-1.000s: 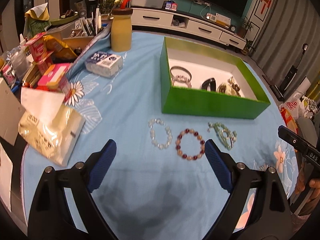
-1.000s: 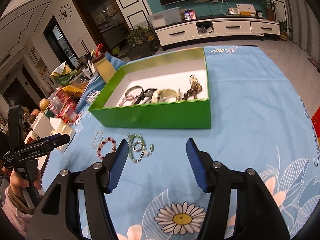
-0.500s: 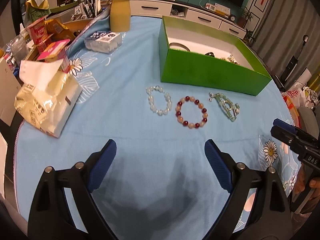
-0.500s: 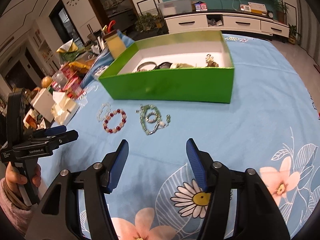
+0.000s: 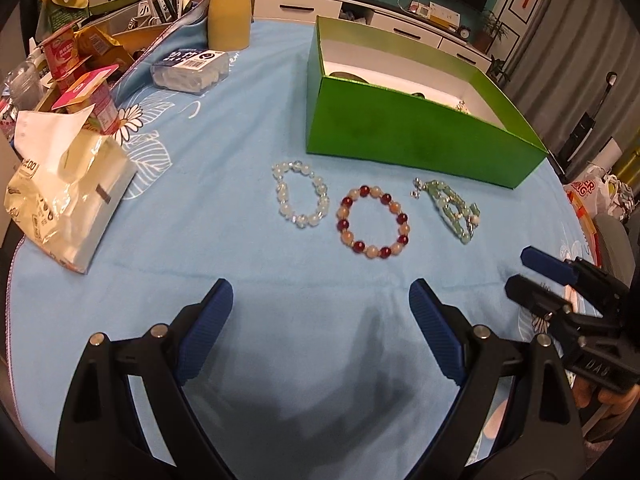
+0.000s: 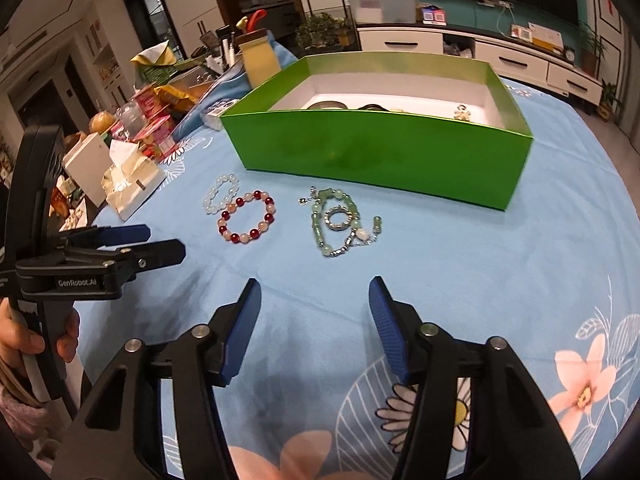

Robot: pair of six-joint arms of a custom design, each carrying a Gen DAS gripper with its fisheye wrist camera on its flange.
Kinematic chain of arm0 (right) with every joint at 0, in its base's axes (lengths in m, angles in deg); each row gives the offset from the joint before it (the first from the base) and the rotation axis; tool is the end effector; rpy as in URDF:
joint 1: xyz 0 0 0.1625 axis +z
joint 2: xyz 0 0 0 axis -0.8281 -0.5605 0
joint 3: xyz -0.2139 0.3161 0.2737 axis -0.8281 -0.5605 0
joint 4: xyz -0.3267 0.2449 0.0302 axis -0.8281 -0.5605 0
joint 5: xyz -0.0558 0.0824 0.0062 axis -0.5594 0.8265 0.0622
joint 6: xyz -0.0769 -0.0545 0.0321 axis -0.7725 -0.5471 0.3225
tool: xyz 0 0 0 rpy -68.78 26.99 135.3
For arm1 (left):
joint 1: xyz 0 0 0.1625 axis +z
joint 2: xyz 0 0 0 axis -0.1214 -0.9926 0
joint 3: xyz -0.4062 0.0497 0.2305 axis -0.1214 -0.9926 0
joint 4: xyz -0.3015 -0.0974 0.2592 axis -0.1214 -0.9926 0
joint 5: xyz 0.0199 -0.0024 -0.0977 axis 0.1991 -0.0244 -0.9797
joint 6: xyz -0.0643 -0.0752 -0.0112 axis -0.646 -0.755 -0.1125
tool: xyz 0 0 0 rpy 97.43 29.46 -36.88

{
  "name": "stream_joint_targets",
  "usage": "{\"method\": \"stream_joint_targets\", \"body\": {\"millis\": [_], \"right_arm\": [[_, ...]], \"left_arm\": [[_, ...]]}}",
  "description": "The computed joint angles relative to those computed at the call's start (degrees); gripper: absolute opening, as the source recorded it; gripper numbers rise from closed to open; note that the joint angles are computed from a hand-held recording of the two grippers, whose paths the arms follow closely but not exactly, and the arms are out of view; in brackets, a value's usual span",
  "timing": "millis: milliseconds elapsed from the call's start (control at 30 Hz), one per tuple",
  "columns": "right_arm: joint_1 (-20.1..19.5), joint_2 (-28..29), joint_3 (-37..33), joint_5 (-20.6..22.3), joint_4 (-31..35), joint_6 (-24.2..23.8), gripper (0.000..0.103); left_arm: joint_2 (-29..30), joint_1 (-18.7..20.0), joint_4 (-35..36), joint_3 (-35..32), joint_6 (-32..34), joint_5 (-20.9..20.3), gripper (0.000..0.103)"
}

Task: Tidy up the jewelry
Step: 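Close the left tool on the red-and-cream bead bracelet while the right tool grasps the green jade bracelet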

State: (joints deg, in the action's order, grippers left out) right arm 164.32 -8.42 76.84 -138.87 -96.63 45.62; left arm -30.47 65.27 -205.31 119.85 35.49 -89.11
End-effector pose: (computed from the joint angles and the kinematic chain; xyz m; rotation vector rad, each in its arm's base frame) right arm 0.2806 -0.5787 0.1206 0.4804 -2.5126 0.7634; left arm -0.1613 -0.6232 0.2297 0.5224 2.5277 -0.5575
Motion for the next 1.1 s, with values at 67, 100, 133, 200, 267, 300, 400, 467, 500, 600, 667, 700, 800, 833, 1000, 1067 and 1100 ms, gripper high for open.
{"method": "stream_joint_targets", "body": {"millis": [67, 100, 133, 200, 267, 300, 400, 467, 500, 600, 667, 700, 800, 833, 1000, 1067, 1100], "right_arm": [[-0.16, 0.59, -0.74, 0.07, 0.09, -1.14, 0.054], [-0.13, 0.97, -1.16, 0.01, 0.07, -1.48, 0.053], [-0.19, 1.25, -1.57, 0.00, 0.20, -1.86, 0.051], [-0.33, 1.99, -2.69, 0.12, 0.68, -2.53, 0.048], [-0.54, 2.65, -3.68, 0.19, 1.12, -2.99, 0.046], [-0.62, 2.85, -4.00, 0.23, 1.22, -3.20, 0.044], [-0.80, 3.63, -5.19, 0.14, 1.50, -3.99, 0.042], [-0.85, 4.16, -6.02, -0.03, 1.73, -4.88, 0.041], [-0.84, 4.44, -6.43, -0.25, 1.86, -5.44, 0.040], [-0.88, 5.27, -7.58, -0.42, 2.45, -6.89, 0.035], [-0.98, 5.73, -8.41, -0.69, 3.15, -7.48, 0.034], [-1.03, 5.89, -8.69, -0.69, 3.47, -7.67, 0.032], [-1.12, 6.46, -9.36, -1.18, 4.05, -8.35, 0.031], [-1.11, 6.69, -9.59, -1.19, 4.29, -8.43, 0.028], [-0.74, 7.89, -10.60, -2.97, 3.93, -10.29, 0.020], [-0.61, 8.36, -11.10, -3.87, 3.57, -11.00, 0.011], [-0.64, 8.47, -11.25, -4.02, 3.36, -11.09, 0.007]], "left_arm": [[0.79, 0.07, -0.42, -0.64, 0.29, 0.15, 0.091], [1.22, 0.09, -0.48, -0.98, 0.44, 0.29, 0.090], [1.61, 0.12, -0.54, -1.30, 0.63, 0.31, 0.088], [2.23, 0.13, -0.79, -1.79, 1.03, 0.38, 0.082], [2.89, 0.15, -1.03, -2.31, 1.63, 0.27, 0.076], [3.18, 0.19, -1.06, -2.58, 1.85, 0.12, 0.074], [4.22, 0.40, -1.14, -3.47, 2.32, -0.22, 0.064], [4.83, 0.59, -1.08, -4.05, 2.56, -0.55, 0.056], [5.02, 0.63, -1.06, -4.19, 2.61, -0.58, 0.053], [5.78, 0.71, -1.53, -4.63, 3.00, -0.58, 0.048], [6.20, 0.77, -1.64, -5.08, 3.24, -0.82, 0.048], [6.34, 0.81, -1.76, -5.24, 3.42, -1.00, 0.046], [6.84, 0.79, -2.79, -5.29, 4.90, -0.83, 0.037], [6.95, 0.87, -3.26, -5.26, 5.34, -1.14, 0.036], [6.96, 1.44, -4.34, -5.28, 5.80, -2.38, 0.016], [6.88, 1.73, -4.78, -5.14, 6.14, -3.19, 0.010], [6.84, 1.85, -5.03, -5.06, 6.27, -3.60, 0.010]]}}
